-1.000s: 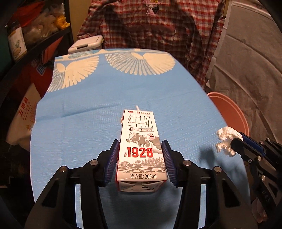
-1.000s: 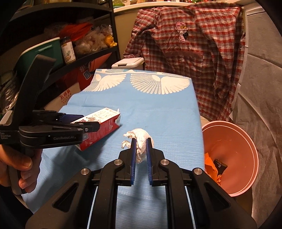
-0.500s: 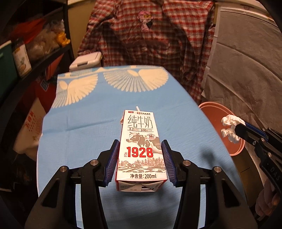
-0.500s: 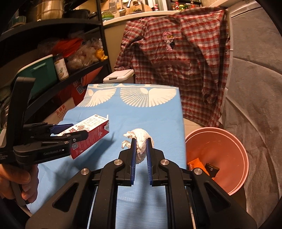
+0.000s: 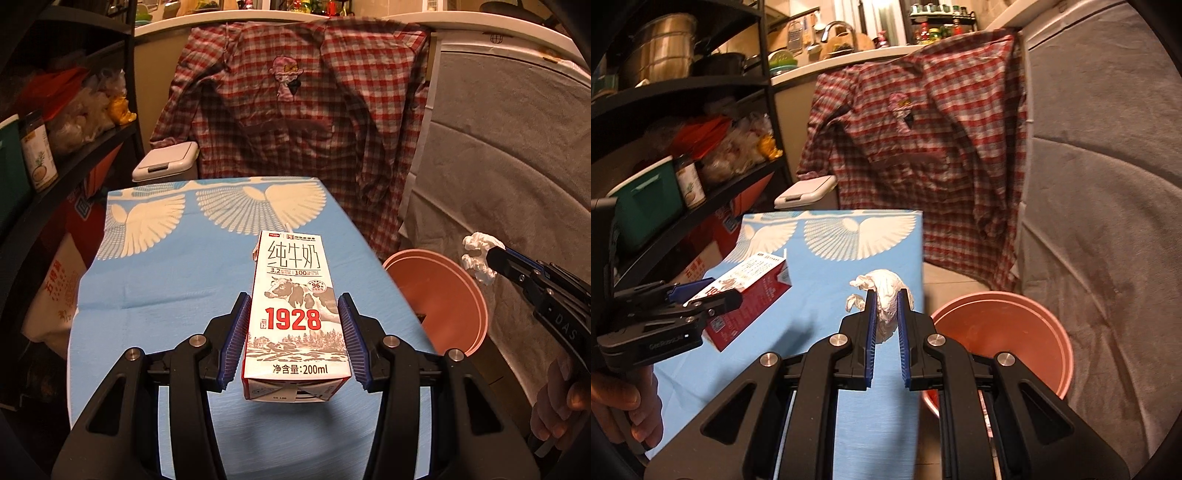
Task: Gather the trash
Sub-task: 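Lift the carton and tissue and carry both over the pink bucket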
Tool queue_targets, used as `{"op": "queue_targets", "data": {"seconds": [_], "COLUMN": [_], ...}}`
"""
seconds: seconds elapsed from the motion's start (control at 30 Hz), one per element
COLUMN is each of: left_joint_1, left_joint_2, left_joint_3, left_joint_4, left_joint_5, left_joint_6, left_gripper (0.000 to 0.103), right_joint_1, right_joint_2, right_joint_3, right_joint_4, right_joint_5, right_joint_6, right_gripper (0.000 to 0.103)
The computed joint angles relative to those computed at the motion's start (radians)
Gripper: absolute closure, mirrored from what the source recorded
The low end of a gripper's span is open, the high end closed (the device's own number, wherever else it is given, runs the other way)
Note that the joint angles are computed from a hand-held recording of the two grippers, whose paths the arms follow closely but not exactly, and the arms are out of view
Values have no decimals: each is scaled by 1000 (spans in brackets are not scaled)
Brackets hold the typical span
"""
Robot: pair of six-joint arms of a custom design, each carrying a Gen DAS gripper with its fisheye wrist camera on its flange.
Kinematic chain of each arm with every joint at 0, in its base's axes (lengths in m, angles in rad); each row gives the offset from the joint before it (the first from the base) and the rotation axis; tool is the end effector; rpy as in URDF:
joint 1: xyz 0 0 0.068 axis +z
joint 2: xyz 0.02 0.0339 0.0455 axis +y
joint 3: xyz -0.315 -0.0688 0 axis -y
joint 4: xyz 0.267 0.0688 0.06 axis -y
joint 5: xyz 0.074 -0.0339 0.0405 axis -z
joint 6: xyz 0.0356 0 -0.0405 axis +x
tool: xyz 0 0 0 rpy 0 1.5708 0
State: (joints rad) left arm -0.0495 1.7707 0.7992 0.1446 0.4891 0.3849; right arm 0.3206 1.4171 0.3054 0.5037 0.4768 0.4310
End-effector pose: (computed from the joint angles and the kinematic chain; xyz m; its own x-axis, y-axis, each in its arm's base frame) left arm 0.3528 -0.0342 0.1580 -0.5455 0.3589 -0.7574 0.6109 0.7889 -0.0662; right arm 0.2240 0.0572 0.1517 -0.4602 0.2383 -0.8553 0.2969 0.9491 0.1047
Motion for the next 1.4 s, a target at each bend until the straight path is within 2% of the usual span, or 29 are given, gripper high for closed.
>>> {"op": "queue_targets", "data": {"seconds": [0.2, 0.73, 0.93, 1.4], "left_joint_1": [-41, -188, -265, -454], "left_joint_2": [-17, -33, -16, 74], "left_joint_3": [-13, -38, -34, 22], "left_joint_4": [27, 92, 109, 113], "left_joint_5": [-8, -57, -86, -149], "left_joint_6": [-39, -128, -163, -234], "left_gripper": [55, 55, 55, 55], "right_joint_1": [-67, -389, -475, -560], "right_joint_2": [-86, -291, -291, -195], "right_joint_3": [-15, -41, -50, -31], "right_joint_4": [-45, -180, -177, -137], "right_joint_5": [-15, -193, -254, -329], "right_joint_6": [-27, -120, -138, -153], "right_gripper": [92, 91, 91, 89]}}
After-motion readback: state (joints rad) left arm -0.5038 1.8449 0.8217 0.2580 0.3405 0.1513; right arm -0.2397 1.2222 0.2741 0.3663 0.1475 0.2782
